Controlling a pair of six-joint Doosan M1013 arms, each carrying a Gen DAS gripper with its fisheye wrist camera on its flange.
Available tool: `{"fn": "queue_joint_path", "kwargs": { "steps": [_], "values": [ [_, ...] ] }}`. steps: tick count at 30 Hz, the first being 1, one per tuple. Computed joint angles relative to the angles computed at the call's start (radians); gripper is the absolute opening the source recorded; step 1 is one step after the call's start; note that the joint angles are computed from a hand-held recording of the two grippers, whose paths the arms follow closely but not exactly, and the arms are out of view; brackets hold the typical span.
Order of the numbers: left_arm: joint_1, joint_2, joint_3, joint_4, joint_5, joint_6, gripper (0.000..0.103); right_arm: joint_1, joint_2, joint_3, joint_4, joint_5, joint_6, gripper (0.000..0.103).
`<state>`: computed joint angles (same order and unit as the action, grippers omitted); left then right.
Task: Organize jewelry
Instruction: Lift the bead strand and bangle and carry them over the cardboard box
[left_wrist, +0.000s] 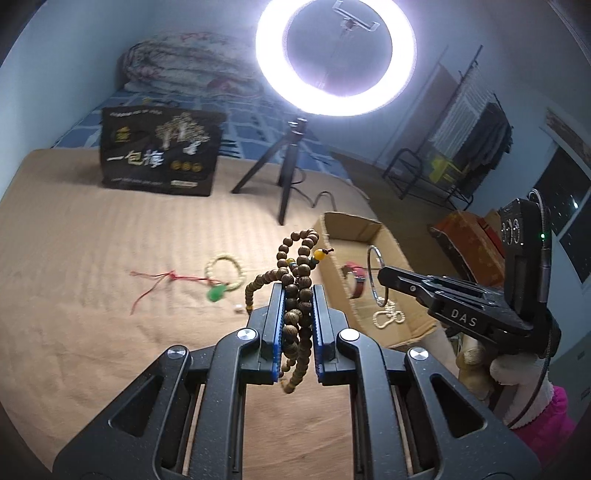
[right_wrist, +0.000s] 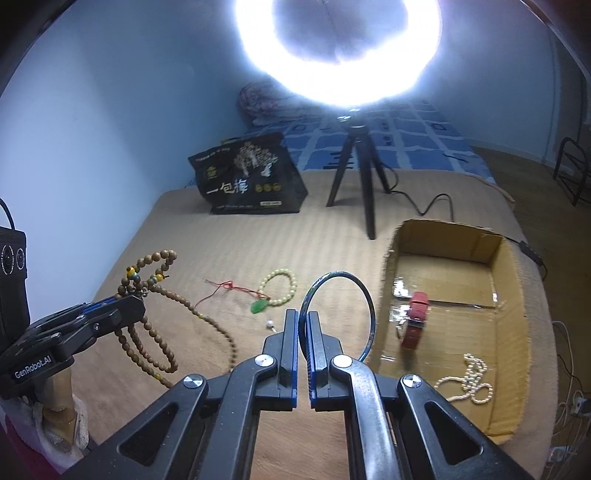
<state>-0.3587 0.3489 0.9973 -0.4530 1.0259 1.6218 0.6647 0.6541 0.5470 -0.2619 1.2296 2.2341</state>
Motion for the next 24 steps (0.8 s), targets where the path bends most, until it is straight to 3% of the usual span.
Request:
{"fn": "queue_joint_path", "kwargs": {
  "steps": [8, 24],
  "values": [
    [-0.040, 0.024, -0.052, -0.029, 0.012, 0.023, 0.011, -0.016, -0.080, 0.126, -0.030, -0.048, 0.057, 0.001],
    [-0.122, 0.119, -0.212, -0.062, 0.065, 0.048, 0.011, -0.072, -0.168, 0.266, -0.044, -0.105, 0.142, 0.001]
  ]
}}
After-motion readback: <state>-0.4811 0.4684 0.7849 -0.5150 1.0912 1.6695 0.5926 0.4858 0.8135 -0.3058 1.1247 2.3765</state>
